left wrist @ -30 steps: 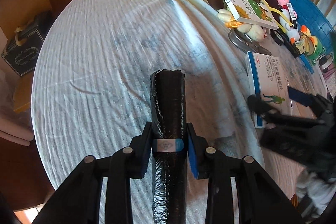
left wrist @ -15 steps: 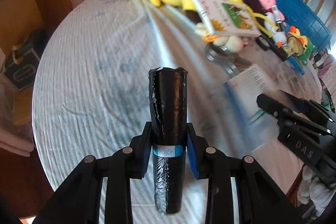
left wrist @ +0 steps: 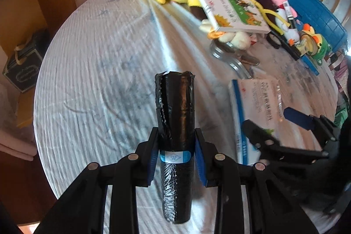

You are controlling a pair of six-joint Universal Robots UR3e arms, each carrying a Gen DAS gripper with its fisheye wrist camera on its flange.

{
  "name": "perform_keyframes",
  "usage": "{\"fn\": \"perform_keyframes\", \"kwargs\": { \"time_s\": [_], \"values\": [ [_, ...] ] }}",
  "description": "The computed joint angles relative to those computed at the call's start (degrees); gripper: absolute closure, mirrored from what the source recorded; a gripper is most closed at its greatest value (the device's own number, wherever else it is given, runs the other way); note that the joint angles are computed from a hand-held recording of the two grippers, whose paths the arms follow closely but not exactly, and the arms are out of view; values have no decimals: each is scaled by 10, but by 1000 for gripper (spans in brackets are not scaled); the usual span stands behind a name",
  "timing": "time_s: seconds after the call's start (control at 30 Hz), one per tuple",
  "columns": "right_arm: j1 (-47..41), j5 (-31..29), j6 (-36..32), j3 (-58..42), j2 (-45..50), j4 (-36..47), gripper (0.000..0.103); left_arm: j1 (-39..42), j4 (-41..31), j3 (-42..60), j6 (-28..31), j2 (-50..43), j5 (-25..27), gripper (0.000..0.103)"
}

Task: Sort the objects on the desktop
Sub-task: 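Grasp the white Paracetamol tablet box with the right tool and lift it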

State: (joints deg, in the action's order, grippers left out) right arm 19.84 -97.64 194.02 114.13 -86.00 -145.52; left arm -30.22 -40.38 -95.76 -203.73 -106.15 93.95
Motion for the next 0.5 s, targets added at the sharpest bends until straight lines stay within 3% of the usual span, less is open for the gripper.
{"fn": "perform_keyframes", "kwargs": {
  "time_s": [0.13, 0.17, 0.33, 0.5],
  "values": [
    [35, -31, 11, -13, 67, -6, 18, 5, 11, -23, 6, 1, -4, 73],
    [29, -27, 10, 1, 57, -17, 27, 6, 13, -27, 6, 2, -6, 73],
    [-31, 22, -11, 61, -30, -33, 27, -2, 9, -11, 7, 4, -8, 73],
    [-78, 59, -39, 74, -137, 13, 28, -26, -15, 53, 8, -1, 2, 73]
  ]
}}
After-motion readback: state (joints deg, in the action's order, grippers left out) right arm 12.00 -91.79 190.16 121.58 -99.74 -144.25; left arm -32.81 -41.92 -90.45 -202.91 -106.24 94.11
